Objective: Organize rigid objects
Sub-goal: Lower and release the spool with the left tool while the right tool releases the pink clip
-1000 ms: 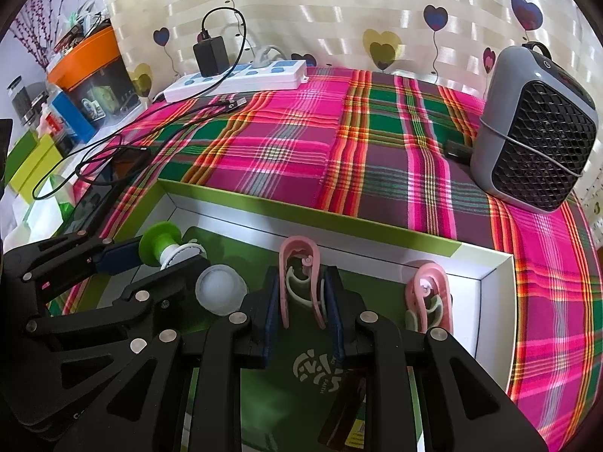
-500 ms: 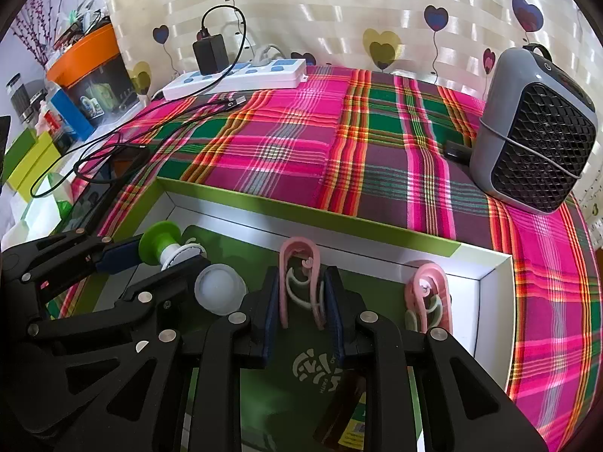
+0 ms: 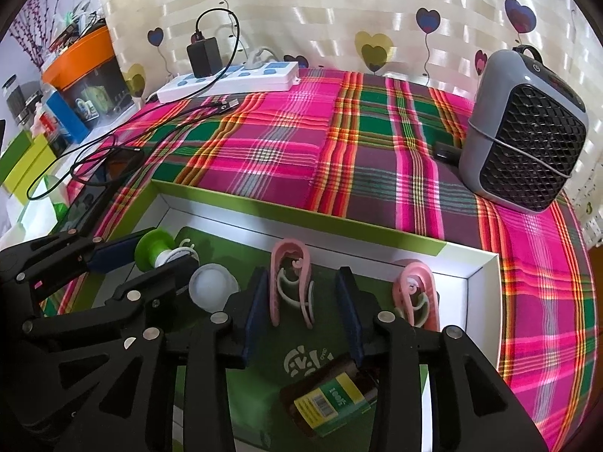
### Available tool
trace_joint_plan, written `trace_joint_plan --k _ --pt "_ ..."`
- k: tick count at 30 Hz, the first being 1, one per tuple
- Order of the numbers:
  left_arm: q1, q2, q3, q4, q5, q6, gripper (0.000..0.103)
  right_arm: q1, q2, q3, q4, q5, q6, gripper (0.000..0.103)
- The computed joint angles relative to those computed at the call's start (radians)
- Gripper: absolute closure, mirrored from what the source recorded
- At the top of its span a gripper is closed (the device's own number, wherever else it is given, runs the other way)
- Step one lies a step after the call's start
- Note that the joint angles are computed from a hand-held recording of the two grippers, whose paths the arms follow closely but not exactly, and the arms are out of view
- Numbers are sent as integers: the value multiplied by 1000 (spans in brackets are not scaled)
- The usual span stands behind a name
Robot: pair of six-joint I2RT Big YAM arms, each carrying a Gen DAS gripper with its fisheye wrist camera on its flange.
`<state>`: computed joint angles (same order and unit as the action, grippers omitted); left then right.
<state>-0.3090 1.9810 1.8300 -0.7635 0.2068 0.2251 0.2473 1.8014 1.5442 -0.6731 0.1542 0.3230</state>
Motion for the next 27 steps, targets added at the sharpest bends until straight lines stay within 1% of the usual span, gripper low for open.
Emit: trace_joint_plan --k 7,10,14,18,27 --pt "1 -8 -6 0 -9 -5 68 2 -1 0 0 2 4 64" --pt "5 -21 -19 15 0 -12 67 3 -1 -1 0 3 5 64" --pt "7 -26 -21 12 -4 -15 66 4 -9 -13 12 0 15 63" --pt "8 -34 -33 15 -5 -17 66 7 -18 -25 23 -1 19 59" --pt "14 -70 -69 34 2 -22 66 14 -51 -57 46 22 30 58"
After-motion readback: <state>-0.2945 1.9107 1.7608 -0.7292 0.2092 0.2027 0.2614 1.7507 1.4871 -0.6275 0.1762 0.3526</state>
